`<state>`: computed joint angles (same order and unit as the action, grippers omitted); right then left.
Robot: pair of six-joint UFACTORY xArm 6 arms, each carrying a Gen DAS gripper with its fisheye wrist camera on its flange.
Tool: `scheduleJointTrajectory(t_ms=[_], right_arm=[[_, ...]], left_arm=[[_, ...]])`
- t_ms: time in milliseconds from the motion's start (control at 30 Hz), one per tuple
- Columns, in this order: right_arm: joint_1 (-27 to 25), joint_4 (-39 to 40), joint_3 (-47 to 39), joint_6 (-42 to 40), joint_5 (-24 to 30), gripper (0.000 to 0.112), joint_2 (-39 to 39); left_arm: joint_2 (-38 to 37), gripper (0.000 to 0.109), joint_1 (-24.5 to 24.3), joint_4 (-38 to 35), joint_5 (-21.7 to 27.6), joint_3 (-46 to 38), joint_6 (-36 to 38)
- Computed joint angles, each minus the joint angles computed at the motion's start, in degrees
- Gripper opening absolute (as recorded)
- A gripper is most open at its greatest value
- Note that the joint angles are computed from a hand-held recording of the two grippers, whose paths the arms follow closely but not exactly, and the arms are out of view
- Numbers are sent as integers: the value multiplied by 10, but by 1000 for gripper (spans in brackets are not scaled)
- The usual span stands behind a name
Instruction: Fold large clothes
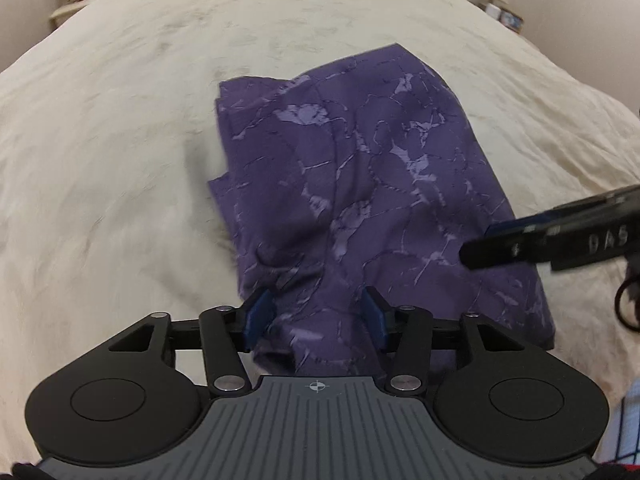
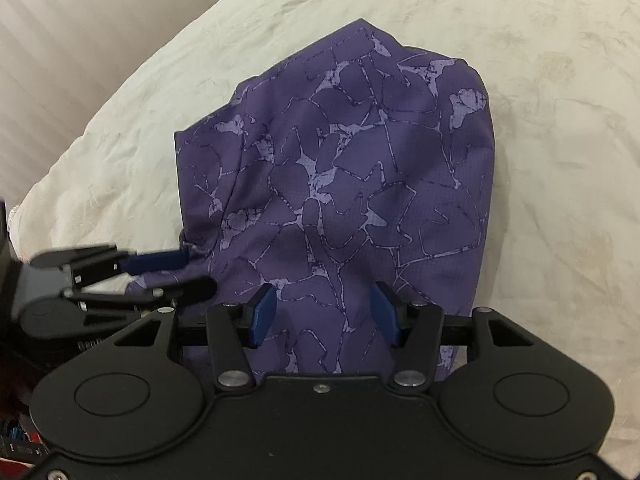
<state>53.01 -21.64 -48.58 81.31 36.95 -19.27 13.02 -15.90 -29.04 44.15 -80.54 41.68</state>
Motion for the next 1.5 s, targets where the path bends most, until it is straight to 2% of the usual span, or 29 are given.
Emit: scheduleJointTrajectory(t_ms=[167, 300, 433, 567, 633, 667, 700, 767, 800, 833, 933, 1033, 1067, 1100, 1133, 1200, 1267, 1333, 1400, 1500], right_arm=[[-35, -21, -39, -50, -48, 60, 22], [-55, -6, -121, -130, -83, 61, 95], [-64, 45, -198, -251, -75, 60, 158], [-73, 111, -262, -294, -73, 61, 218], [-67, 129, -308, -321, -46, 61, 260], [-63, 133, -330, -338, -19, 58, 275], [-59, 132, -356, -352, 15, 45, 291], [-54, 118, -425, -375, 87, 6, 341], [-54, 110, -439, -376, 104, 5, 349], [-56, 100, -438, -366, 97, 5, 350], [-73, 55, -421, -291, 43, 5, 341], [-97, 109, -408, -291, -5, 5, 337], [-101, 98, -393, -276, -26, 9, 327], [-102, 78, -379, -255, -34, 19, 314], [-101, 59, -370, -237, -34, 24, 303], [-103, 19, -323, -212, -38, 53, 257], [-101, -39, -281, -181, -17, 66, 213], [-103, -69, -245, -173, 10, 66, 174], [-111, -56, -224, -196, 38, 67, 153], [-134, -10, -194, -242, 19, 69, 143]], left_arm=[[-5, 56, 9, -12, 2, 3, -22], [-19, 56, 6, -23, -12, 24, -30], [-18, 56, 11, -41, -11, 25, -26], [-18, 56, 11, -45, -13, 24, -29], [-19, 56, 10, -46, -15, 26, -31], [-20, 56, 10, -47, -16, 27, -32], [-20, 56, 11, -49, -17, 28, -31], [-20, 56, 11, -52, -17, 29, -34], [-20, 56, 12, -53, -17, 29, -36], [-20, 56, 12, -55, -17, 30, -36], [-22, 57, 14, -57, -18, 36, -41], [-15, 58, 17, -56, -11, 29, -47], [-11, 58, 18, -54, -5, 22, -49], [-8, 59, 19, -52, -2, 17, -50], [-5, 59, 19, -52, 1, 13, -51], [-2, 59, 21, -52, 4, 9, -53], [3, 59, 21, -52, 5, 5, -54], [5, 60, 21, -51, 10, 1, -62], [12, 60, 22, -50, 14, -5, -70], [17, 60, 23, -50, 24, -12, -67]])
